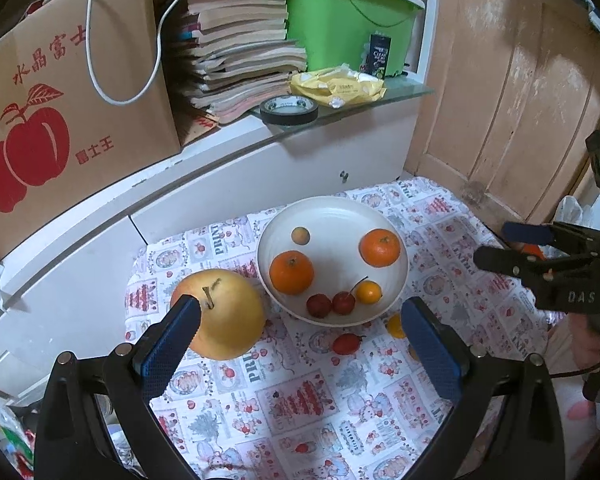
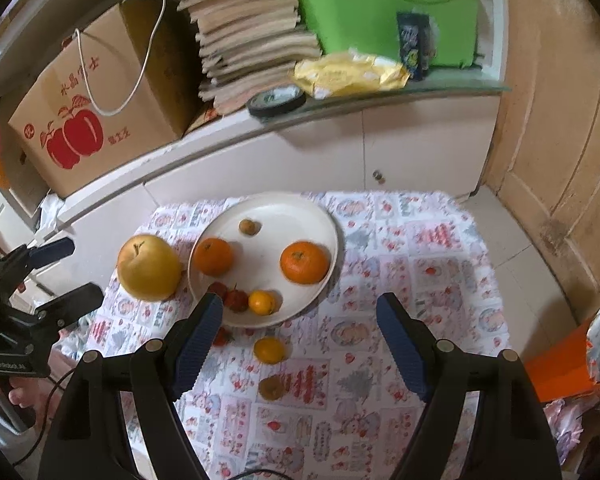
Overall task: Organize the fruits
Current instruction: 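Withdraw both open grippers from the plate toward the remaining fruits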
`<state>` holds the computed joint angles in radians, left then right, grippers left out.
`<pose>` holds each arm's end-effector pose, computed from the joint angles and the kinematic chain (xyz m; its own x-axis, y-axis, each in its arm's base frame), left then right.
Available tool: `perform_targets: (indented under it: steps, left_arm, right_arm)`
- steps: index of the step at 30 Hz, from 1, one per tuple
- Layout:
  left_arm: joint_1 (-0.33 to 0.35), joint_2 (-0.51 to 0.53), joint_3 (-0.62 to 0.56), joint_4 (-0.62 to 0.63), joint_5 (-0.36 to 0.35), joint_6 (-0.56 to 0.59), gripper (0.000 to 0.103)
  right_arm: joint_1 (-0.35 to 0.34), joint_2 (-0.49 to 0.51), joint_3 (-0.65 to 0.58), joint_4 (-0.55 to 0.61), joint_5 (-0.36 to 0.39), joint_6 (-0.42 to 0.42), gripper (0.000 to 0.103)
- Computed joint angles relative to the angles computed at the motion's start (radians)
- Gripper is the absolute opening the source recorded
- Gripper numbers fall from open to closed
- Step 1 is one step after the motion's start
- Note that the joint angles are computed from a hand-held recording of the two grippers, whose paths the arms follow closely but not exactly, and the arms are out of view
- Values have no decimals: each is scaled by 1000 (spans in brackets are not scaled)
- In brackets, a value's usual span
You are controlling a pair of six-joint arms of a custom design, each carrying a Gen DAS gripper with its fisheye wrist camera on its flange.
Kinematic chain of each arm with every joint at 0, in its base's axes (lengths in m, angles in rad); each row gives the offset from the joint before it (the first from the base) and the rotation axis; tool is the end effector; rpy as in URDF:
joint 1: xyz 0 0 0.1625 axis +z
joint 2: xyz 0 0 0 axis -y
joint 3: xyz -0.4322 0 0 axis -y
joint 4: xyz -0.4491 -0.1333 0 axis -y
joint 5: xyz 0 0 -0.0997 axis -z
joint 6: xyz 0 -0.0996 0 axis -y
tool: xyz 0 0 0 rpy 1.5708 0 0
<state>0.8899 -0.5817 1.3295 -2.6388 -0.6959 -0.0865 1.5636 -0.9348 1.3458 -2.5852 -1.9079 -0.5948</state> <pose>-0.3438 -0.7576 0.0653 -0.6994 0.1513 -0.6986 0.5391 0.7534 -0.3765 0.0946 -0.8045 0.3099 -0.7838 -0.3003 0.5435 -0.5231 0.7909 -0.3174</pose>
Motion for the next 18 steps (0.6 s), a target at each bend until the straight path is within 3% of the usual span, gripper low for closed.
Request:
perform_targets:
  steps: [6,14,18]
  left_arm:
    - [13,22,-29,79,15,-51,100]
    - [35,63,-79,198,18,-130,100]
    - [35,77,-91,217,29,-124,100]
  right_arm:
    - [-3,32,-54,205,-59,58,81]
    - [-1,74,-31,174,-184,-4,81]
    - [-1,92,-22,215,-211,-35,71]
